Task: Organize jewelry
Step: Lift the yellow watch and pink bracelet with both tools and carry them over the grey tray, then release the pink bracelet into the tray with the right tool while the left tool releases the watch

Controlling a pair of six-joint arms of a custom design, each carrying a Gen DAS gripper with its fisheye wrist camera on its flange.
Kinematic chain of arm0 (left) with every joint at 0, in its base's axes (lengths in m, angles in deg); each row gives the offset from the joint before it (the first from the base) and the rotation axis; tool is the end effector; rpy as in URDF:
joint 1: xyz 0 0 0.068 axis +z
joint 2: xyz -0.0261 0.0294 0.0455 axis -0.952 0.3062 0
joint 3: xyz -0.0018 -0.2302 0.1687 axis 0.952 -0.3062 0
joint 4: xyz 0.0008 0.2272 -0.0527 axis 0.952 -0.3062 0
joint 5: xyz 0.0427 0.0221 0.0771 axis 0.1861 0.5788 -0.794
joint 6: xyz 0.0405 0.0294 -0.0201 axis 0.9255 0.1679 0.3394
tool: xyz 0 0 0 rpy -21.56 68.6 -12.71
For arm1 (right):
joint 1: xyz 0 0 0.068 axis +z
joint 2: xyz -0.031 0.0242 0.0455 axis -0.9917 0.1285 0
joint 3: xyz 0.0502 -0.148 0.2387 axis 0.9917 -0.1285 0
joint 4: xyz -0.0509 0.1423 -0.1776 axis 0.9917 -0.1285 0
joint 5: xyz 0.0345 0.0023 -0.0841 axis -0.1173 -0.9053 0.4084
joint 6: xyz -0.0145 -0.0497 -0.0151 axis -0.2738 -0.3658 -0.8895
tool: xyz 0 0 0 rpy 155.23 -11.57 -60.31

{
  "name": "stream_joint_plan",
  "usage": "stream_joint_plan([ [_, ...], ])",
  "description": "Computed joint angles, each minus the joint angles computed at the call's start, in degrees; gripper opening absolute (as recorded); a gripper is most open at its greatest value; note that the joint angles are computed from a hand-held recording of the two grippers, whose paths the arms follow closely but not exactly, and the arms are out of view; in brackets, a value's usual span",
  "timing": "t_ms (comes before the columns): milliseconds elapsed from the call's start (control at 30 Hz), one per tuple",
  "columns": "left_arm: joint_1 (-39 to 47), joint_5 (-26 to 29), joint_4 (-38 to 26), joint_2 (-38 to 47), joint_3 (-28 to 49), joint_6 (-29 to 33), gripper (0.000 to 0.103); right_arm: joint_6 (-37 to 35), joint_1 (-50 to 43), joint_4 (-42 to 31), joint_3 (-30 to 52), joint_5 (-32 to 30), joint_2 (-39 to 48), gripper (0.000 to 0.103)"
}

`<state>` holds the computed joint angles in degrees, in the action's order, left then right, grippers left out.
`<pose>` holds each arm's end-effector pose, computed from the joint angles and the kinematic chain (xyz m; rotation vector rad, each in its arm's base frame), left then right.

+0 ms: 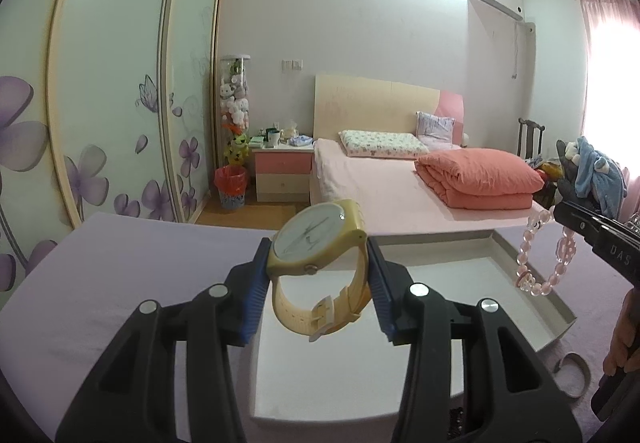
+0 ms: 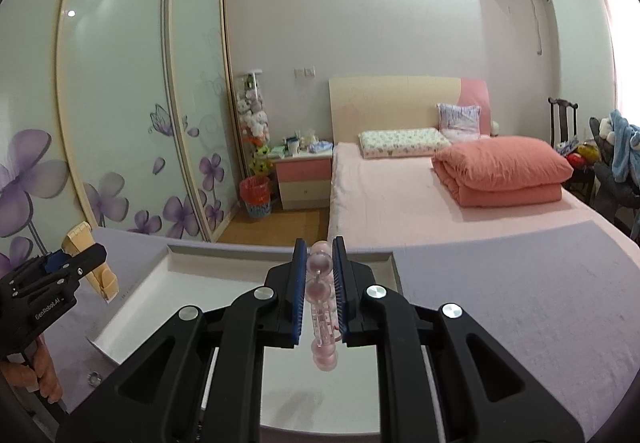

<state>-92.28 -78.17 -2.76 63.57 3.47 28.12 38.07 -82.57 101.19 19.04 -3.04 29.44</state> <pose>0.2226 -0.0673 0.1254 -0.1117 1.9766 0.0198 0.2148 0.0099 0.1485 -0.1694 1.9646 0.2853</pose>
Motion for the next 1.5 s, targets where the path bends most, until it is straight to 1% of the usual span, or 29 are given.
stream_joint_plan([
  [167,0.13,0.52,0.51,4.53,2.87,0.77,0.045,0.15,0.16,-0.61,1.34,0.41,2.9,0.014],
  [333,0.28,0.51,2.16,6.71,3.55,1.43,0.049,0.55,0.09,-1.71,1.5,0.03,2.08,0.014],
  [367,0.95,1.19,2.47,6.9,3.55,1.77,0.049,0.63,0.25,-2.07,1.61,0.06,1.83,0.014],
  [433,0.66,0.55,3.83,7.36,3.36,2.18,0.049,0.59,-0.15,-2.68,1.83,-0.44,1.32,0.014],
  [533,0.28,0.23,3.91,7.03,3.58,2.44,0.052,0.64,-0.13,-3.37,2.33,-0.52,1.15,0.015],
  [667,-0.18,-0.44,3.92,7.19,3.66,2.62,0.053,0.88,-0.23,-3.67,2.34,-0.57,0.52,0.016],
  [700,-0.24,-0.6,3.69,7.13,3.75,2.6,0.053,1.0,-0.46,-3.88,2.36,-0.87,0.25,0.018],
  [767,-0.42,-0.88,3.14,6.75,3.69,2.49,0.054,1.29,0.0,-3.72,2.56,-0.23,0.28,0.028],
  [1133,-0.92,-1.98,2.76,5.6,2.81,2.12,0.056,1.88,0.18,-4.11,2.65,0.62,-0.83,0.028],
  [1400,-0.52,-2.47,1.57,2.07,0.18,1.49,0.058,1.96,-0.2,-5.0,1.06,0.55,-4.09,0.029],
  [1500,-0.52,-2.86,1.01,0.2,-0.98,1.18,0.06,1.59,-0.82,-5.14,-0.11,-0.4,-5.39,0.029],
])
